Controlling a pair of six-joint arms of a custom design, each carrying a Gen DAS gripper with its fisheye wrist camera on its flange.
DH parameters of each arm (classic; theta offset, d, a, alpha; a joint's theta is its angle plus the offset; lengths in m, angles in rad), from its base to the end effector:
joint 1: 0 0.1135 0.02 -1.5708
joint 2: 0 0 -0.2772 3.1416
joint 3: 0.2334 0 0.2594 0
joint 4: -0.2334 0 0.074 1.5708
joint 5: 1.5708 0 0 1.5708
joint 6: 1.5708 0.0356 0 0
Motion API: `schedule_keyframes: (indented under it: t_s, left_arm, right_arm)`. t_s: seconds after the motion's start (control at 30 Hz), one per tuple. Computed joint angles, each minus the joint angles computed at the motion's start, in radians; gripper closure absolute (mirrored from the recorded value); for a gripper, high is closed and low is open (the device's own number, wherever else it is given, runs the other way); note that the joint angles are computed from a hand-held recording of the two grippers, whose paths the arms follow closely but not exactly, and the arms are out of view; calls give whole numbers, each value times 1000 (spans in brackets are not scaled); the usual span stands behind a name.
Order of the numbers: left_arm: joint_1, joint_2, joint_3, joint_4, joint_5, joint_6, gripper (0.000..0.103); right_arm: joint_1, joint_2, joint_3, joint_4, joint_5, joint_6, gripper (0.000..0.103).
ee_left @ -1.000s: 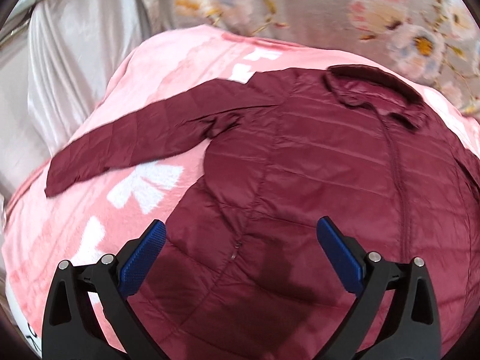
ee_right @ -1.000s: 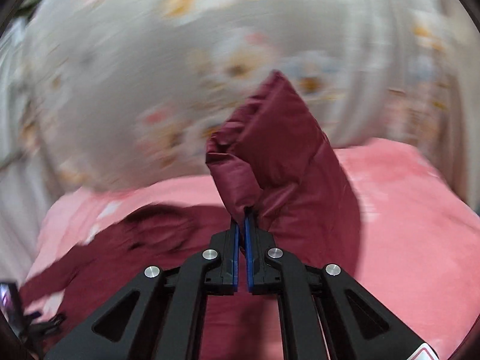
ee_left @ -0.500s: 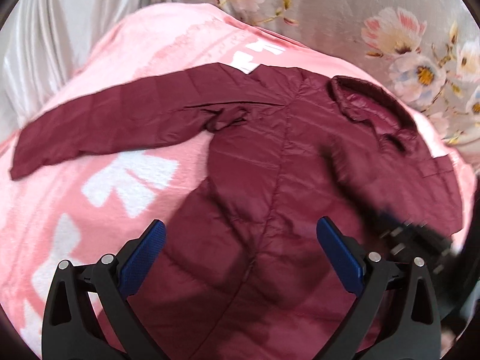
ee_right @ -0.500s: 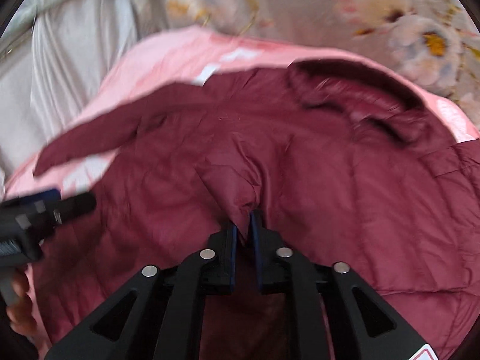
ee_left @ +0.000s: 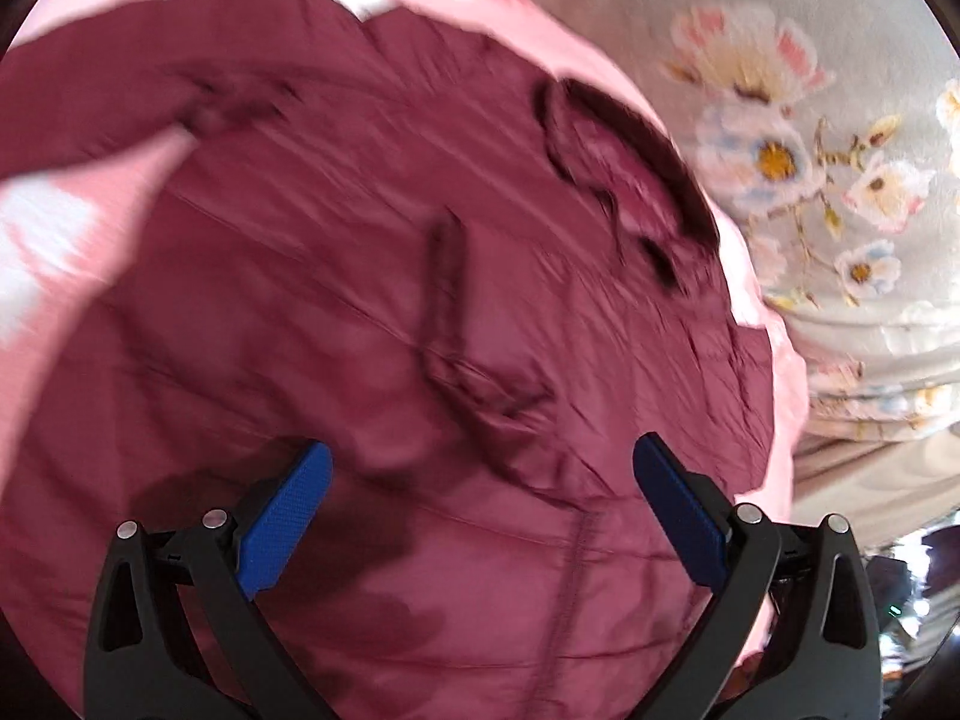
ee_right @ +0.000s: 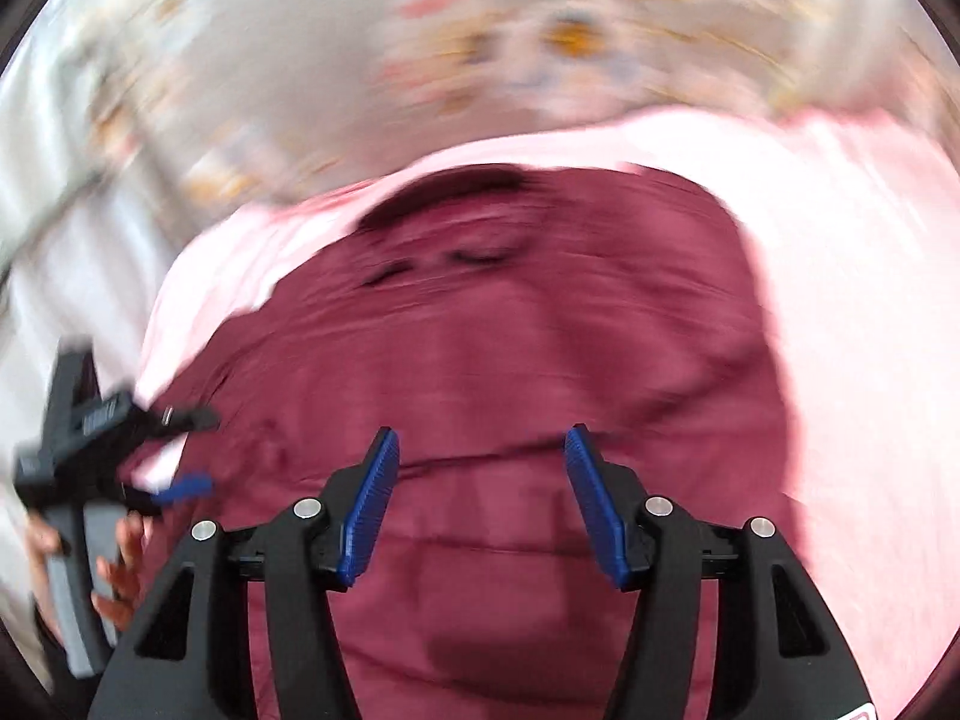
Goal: Fold large clothes
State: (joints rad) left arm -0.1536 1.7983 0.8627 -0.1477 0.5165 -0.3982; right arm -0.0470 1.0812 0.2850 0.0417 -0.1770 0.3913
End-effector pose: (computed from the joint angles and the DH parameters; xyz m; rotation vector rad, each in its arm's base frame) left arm 0.3231 -0.0678 0.1233 -0.1525 2.6866 -0.8644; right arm 0.1886 -0.0026 0.1450 0.4210 2.3030 0.3778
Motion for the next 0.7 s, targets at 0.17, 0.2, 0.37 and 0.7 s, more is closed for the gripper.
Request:
schedule_keyframes:
  t_s: [0.17,0.2,0.37,0.7]
  left_arm:
    - [-69,56,41,33,-25,-47,60]
    - [-68,67,61,21,-16,-28,76]
    - [-14,18,79,21,-79,14,96]
    - [-7,66,65,68,-195,78,96]
  right_arm:
    - [-373,164,-25,123,-255,-36,45]
    - [-416,243,-6,166,-290,-40,45]
    - [-470,495,98,263,-411,-9,45]
    - [-491,846,273,508,-543,224,54]
